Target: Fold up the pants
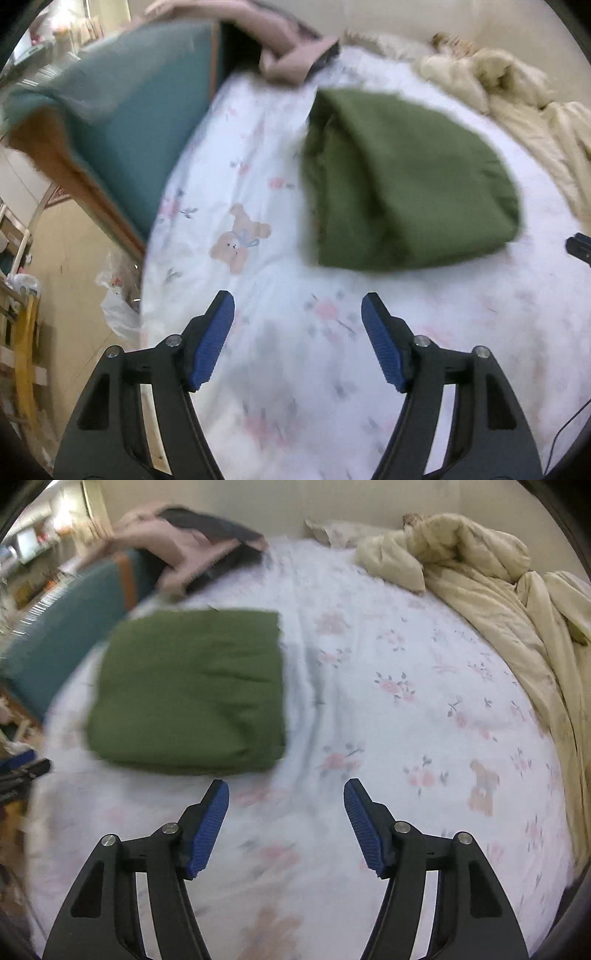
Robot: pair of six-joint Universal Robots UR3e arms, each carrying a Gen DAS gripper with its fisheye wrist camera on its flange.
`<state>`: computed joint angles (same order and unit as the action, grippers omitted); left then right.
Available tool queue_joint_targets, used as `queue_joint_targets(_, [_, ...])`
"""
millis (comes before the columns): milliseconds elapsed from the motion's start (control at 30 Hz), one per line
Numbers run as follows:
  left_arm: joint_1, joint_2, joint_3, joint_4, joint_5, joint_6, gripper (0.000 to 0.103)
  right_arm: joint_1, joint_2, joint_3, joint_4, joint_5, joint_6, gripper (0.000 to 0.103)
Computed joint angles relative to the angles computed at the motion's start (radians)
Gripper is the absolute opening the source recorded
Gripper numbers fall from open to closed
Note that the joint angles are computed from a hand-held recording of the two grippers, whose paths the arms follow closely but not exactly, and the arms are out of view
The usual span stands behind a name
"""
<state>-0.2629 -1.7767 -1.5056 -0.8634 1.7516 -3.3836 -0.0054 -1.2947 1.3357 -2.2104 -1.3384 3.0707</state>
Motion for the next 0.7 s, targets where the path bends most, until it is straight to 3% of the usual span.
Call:
queue_joint_targets(67, [-0.05, 0.105, -0.046, -0.023, 0.02, -0.057, 0.069, 0.0, -0.114, 0.078, 0.005, 0.028, 0.022, 0.071])
queue_joint_targets(167, [-0.148, 0.198, -0.013, -0.123, 0.056, -0.148, 0.069, 0.029, -0.31, 0.195, 0.024, 0.043, 0.047, 0.089])
queue_joint_targets(233, [-0.243, 0.272, -0.008, -0.166, 0.091, -0.207, 0.069, 0.057, -0.46, 0.256, 0.053, 0.04, 0.072, 0.092])
queue_joint_targets(300, [-0.363, 0.326, 0.005, -0.202, 0.19, -0.275, 0.073, 0.075, -0.582, 0.291, 0.101, 0.032, 0.099, 0.096])
queue_joint_targets(333, [-0.432, 0.348, 0.008, -0.219, 0.246, -0.312, 0.083, 0.077, -0.645, 0.31, 0.131, 0.037, 0.113, 0.097])
queue_joint_targets(400, [-0.583, 0.376, 0.018, -0.253, 0.38, -0.402, 0.089, 0.091, -0.778, 0.348, 0.194, 0.034, 0.154, 0.101])
queue_joint_targets(467, [-0.662, 0.399, 0.014, -0.284, 0.446, -0.461, 0.097, 0.101, -0.886, 0.402, 0.208, 0.034, 0.185, 0.102])
queue_joint_targets(700, [-0.926, 0.419, -0.015, -0.457, 0.681, -0.727, 0.103, 0.449, -0.989, 0.511, 0.114, -0.28, 0.386, 0.102])
